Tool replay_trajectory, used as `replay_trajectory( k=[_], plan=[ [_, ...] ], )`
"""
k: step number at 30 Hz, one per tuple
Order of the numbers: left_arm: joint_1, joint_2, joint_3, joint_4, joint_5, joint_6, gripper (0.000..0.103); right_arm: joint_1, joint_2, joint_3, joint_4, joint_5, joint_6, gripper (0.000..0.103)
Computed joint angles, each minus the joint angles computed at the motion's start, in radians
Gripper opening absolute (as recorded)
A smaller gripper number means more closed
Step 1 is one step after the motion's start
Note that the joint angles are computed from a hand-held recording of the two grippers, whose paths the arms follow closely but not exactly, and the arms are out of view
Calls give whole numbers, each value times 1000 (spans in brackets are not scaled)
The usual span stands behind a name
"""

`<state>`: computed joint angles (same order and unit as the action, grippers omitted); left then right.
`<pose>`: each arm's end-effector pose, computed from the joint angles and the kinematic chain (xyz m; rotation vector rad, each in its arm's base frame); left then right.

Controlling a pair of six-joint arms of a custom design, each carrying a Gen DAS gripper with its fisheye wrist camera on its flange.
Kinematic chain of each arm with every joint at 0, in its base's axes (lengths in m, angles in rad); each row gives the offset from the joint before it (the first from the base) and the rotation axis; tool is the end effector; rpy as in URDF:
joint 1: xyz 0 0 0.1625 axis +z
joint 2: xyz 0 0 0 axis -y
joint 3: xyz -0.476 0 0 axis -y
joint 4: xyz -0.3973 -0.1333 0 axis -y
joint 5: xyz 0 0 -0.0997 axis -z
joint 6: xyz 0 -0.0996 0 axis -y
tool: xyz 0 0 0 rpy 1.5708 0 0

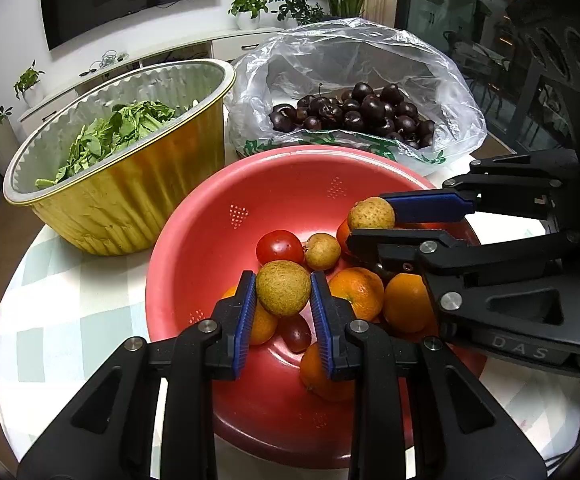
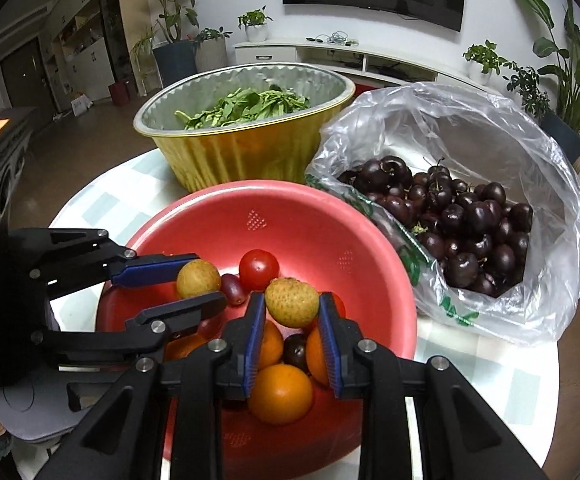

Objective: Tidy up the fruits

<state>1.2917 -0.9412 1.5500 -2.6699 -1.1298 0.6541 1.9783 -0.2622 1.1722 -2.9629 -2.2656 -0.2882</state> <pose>-0.0339 -0.7565 0.2875 1.0290 2.3637 -0.5251 0.3917 -0.7321 -0.0494 0.6183 -2.3328 0.6418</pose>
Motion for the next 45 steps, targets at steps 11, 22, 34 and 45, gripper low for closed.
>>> replay_trajectory(
  k=[11, 22, 34, 45],
  plan=[
    [0, 7, -8, -7, 6, 4, 27, -8, 16, -33, 26, -8, -17, 30],
    [-6, -14, 18, -62, 39, -18, 56, -7, 14, -26, 16, -5, -33, 34],
    [-39, -166, 208, -331, -46, -39, 102, 35, -54, 138, -256, -33, -48, 72],
    [-199, -380, 523, -687, 197, -108, 103, 156, -82, 337, -927, -135, -194, 103]
  ],
)
